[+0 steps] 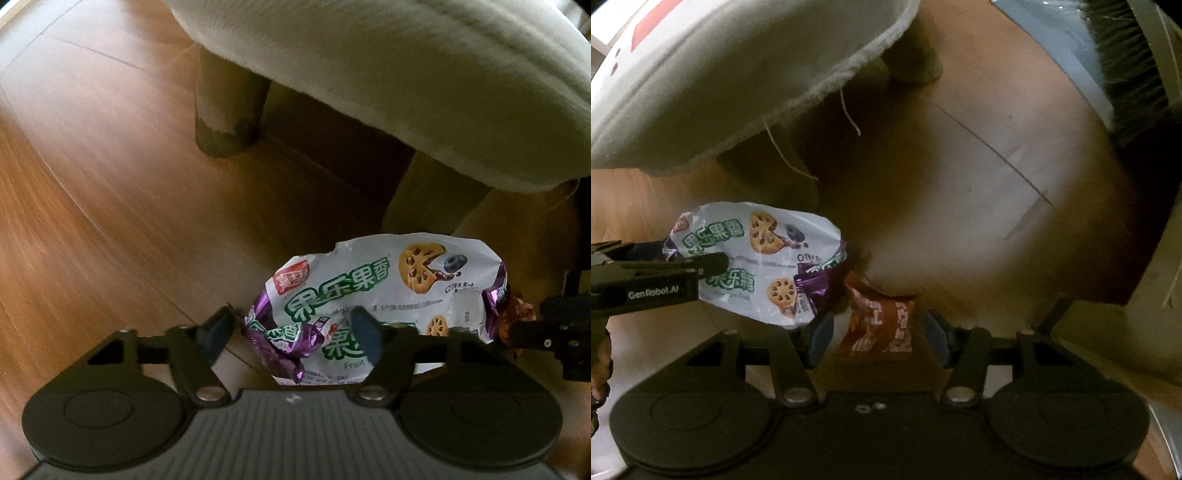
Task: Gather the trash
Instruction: 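Grasp the cookie snack bag with the left tool while the right tool grasps the candy wrapper, then carry the snack bag and candy wrapper up over the wastebasket with both tools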
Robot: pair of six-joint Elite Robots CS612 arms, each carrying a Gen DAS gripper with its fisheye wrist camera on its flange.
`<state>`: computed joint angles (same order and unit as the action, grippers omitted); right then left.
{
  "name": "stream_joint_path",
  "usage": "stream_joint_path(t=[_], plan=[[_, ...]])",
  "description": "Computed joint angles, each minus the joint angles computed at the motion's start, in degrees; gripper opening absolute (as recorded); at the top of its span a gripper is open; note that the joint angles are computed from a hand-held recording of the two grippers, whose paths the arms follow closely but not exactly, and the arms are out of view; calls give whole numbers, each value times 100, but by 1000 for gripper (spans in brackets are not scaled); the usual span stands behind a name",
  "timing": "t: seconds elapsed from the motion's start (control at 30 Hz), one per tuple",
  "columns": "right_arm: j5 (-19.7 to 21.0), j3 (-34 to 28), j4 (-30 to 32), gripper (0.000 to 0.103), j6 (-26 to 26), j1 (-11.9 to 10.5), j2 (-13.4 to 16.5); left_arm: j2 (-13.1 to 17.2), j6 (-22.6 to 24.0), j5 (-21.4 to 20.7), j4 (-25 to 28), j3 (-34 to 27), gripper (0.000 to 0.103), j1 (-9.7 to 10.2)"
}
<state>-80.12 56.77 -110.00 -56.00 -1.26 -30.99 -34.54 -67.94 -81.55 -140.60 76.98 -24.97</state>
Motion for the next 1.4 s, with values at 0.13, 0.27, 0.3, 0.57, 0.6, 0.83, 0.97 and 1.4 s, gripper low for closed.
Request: stream_joint_path(t=[0.13,0.27,0.3,0.57,0.6,0.83,0.97,1.4], plan=[[-50,5,-38,52,-23,22,19,5,-111,3,-134,70,61,-10],[-96,105,-165,51,-167,40,-21,-14,-62,98,-181,115,55,-70],[-83,134,-184,50,-207,41,-38,-21,-59,132,-184,123,53,-81],[-69,283,-288,28,-481,14,-137,-3,-93,267,103,-10,40,-145],[-49,298,-292,27,-488,4,-150,-12,-107,261,116,-16,38,-144],[17,492,-105,27,-545,-95,-370,-265,-200,188,195,199,35,-196],[-152,816,-45,27,-937,-191,-624,-448,-214,105,296,342,34,-265],[-186,1638,-239,27,-2056,-674,-1551,-1364,-472,263,241,965,34,-613]])
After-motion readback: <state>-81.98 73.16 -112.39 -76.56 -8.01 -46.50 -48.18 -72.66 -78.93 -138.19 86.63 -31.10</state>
